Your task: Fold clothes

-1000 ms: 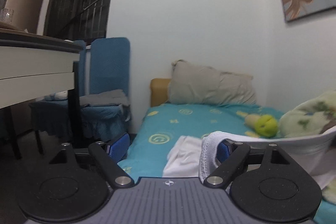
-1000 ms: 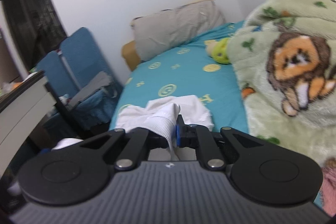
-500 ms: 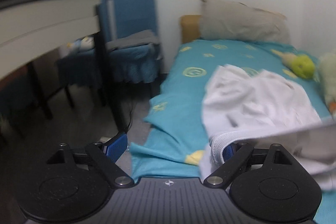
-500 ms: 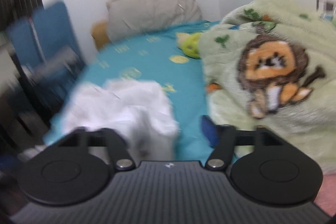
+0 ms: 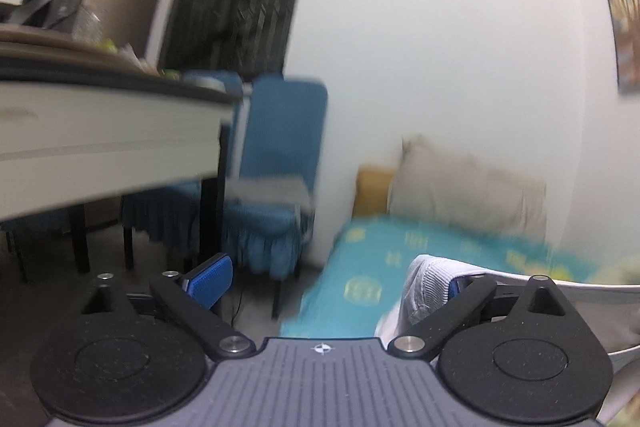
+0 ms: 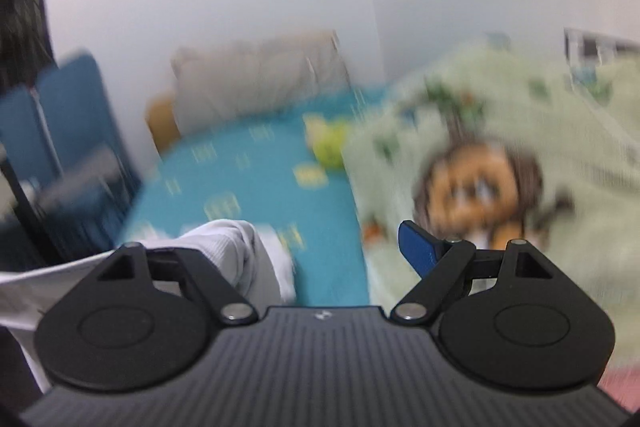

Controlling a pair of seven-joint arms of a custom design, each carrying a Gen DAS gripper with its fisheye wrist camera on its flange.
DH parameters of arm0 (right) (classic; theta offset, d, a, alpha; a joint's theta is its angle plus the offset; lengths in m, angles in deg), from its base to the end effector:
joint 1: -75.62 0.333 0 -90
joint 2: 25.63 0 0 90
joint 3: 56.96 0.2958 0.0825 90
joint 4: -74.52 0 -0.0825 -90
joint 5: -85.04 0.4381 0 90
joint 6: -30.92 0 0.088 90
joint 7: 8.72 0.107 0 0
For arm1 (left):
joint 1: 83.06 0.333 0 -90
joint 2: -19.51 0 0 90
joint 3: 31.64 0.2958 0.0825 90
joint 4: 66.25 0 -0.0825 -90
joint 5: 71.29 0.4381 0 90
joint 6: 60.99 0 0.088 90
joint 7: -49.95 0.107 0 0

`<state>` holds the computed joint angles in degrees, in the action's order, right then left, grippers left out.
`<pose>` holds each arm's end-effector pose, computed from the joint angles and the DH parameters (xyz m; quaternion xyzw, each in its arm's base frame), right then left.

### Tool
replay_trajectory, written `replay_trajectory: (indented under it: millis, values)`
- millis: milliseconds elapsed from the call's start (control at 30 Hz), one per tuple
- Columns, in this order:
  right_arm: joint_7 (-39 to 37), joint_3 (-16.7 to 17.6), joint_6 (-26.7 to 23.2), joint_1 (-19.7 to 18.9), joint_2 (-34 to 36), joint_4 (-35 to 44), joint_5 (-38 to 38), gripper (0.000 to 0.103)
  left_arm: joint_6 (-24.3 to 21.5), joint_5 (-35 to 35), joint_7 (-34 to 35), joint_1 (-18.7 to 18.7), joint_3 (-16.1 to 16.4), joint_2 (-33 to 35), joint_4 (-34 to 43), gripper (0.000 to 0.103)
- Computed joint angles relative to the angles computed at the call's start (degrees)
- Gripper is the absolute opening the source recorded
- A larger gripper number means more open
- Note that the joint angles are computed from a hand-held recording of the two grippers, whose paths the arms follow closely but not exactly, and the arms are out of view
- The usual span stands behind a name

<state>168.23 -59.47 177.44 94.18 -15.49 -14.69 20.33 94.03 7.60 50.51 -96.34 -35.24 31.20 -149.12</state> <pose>0.6837 0.2129 0.6036 -0.4166 0.7131 -0.4110 0.3861 0.6788 -0.2363 0.6500 -0.6084 0.4570 -0.4604 0.4571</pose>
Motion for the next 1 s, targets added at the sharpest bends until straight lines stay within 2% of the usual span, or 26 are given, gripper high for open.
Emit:
replay_trajectory:
  millis: [100, 233, 333, 433, 567, 733, 800, 900, 1000]
  values:
    - [1.48, -0.49, 0.61, 0.76, -0.38, 4.87, -6.61, 0.083, -1.55, 0.41, -1.58, -0.30, -0.04, -0.21, 4.83, 0.099]
    - [-1.08, -0.19, 1.83, 1.04, -0.40, 12.42, -8.62, 0.083, -2.66, -0.11, 0.34, -0.94, 0.49, 1.11, 14.60, 0.099]
    - [-2.35, 0.14, 1.71, 1.74, -1.82, 16.09, -10.27, 0.083, -2.79, -0.24, 3.71, -1.71, 1.02, 1.40, 21.21, 0.099]
    - [-4.10, 1.20, 1.76, 1.90, -4.35, 18.07, -10.20, 0.083, -3.21, -2.98, 10.38, -2.42, 1.14, 1.66, 27.66, 0.099]
    - [-5.84, 4.07, 0.14, 1.87, -10.28, 17.12, -14.08, 0.083, -2.60, -9.91, 18.08, -2.40, 0.34, -2.50, 29.11, 0.101]
    - [-11.04, 8.26, -1.06, -0.38, -17.77, 13.31, -11.18, 0.083, -4.57, -11.40, 24.31, -1.41, -2.99, -10.67, 24.62, 0.101]
    - [-12.44, 9.56, -1.53, -1.33, -20.22, 11.77, -9.64, 0.083, -5.16, -16.16, 28.32, -0.26, -4.57, -12.93, 23.20, 0.102]
    - [-15.75, 10.65, -1.67, -2.57, -21.41, 11.09, -4.81, 0.083, -6.74, -23.39, 34.90, 1.52, -6.39, -13.16, 24.06, 0.102]
    - [-18.91, 11.50, -1.95, -4.12, -19.86, 12.41, -0.31, 0.083, -6.81, -27.13, 38.07, 2.86, -7.35, -11.77, 24.24, 0.102]
